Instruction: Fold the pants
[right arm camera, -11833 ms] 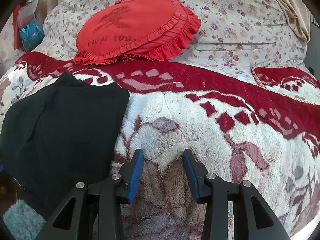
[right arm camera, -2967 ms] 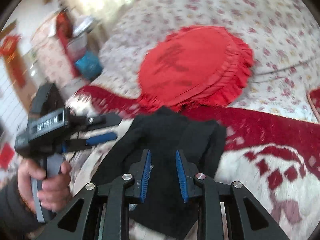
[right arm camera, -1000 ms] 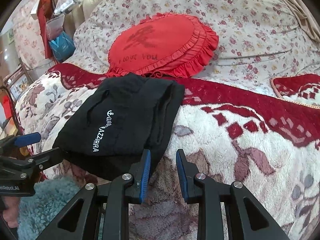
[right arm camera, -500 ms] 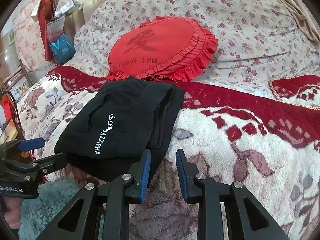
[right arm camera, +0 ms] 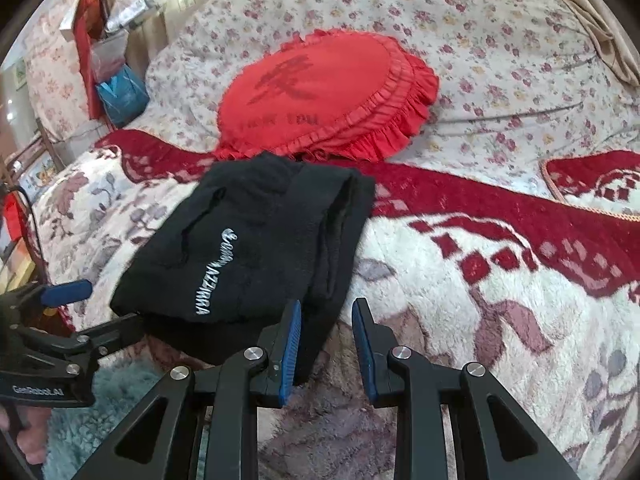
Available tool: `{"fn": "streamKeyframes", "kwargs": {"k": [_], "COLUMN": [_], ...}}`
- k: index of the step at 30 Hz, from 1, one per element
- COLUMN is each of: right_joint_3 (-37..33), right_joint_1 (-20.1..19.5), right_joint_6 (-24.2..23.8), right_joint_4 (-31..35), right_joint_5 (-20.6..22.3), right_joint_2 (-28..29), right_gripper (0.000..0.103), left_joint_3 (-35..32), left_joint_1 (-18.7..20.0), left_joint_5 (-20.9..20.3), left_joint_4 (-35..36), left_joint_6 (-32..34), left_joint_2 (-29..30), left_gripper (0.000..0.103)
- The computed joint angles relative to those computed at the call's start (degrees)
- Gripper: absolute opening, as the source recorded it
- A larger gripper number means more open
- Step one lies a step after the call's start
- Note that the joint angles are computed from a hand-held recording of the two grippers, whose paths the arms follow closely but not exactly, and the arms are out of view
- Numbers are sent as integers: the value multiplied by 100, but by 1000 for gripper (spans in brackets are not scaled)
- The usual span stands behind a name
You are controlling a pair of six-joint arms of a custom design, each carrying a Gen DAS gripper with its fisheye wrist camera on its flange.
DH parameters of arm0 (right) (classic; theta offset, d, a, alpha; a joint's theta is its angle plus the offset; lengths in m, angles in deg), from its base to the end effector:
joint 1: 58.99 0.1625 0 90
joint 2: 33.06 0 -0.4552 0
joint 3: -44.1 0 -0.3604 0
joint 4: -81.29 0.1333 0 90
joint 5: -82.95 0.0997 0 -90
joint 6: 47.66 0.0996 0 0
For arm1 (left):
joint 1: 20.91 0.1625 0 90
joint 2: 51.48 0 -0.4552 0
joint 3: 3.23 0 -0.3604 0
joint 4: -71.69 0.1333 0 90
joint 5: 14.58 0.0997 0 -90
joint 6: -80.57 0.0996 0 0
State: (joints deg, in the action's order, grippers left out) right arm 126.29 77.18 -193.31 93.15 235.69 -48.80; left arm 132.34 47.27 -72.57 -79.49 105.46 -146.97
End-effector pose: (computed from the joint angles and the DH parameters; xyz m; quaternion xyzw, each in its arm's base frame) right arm 0.3872 -0.3096 -0.1093 0.0347 -0.8503 0.4010 0.3390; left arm 0.0406 -0.3993 0.3407 0.3283 0.8876 -0.1687 0.2757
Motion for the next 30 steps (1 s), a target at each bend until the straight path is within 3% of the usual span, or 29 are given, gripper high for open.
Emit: {"fn": "streamKeyframes", "kwargs": {"k": [5, 11, 30], "right_joint_3": [168, 431, 325], "right_joint_1": [-39, 26, -155], "right_joint_6": [496, 635, 889], "right_joint_4": [49, -315, -99], "right_joint_5": [55, 250, 125], "right_joint_2": [-82, -263, -88], "right_gripper": [25, 25, 25], "left_joint_3": [443, 584, 351], "left_joint_1": [-271, -377, -198], "left_joint_5": [485, 592, 319], "left_joint_4": [-878, -1124, -700], "left_joint_6": [488, 679, 517], "left_joint_2": [69, 84, 48], "left_gripper": [102, 102, 102]}}
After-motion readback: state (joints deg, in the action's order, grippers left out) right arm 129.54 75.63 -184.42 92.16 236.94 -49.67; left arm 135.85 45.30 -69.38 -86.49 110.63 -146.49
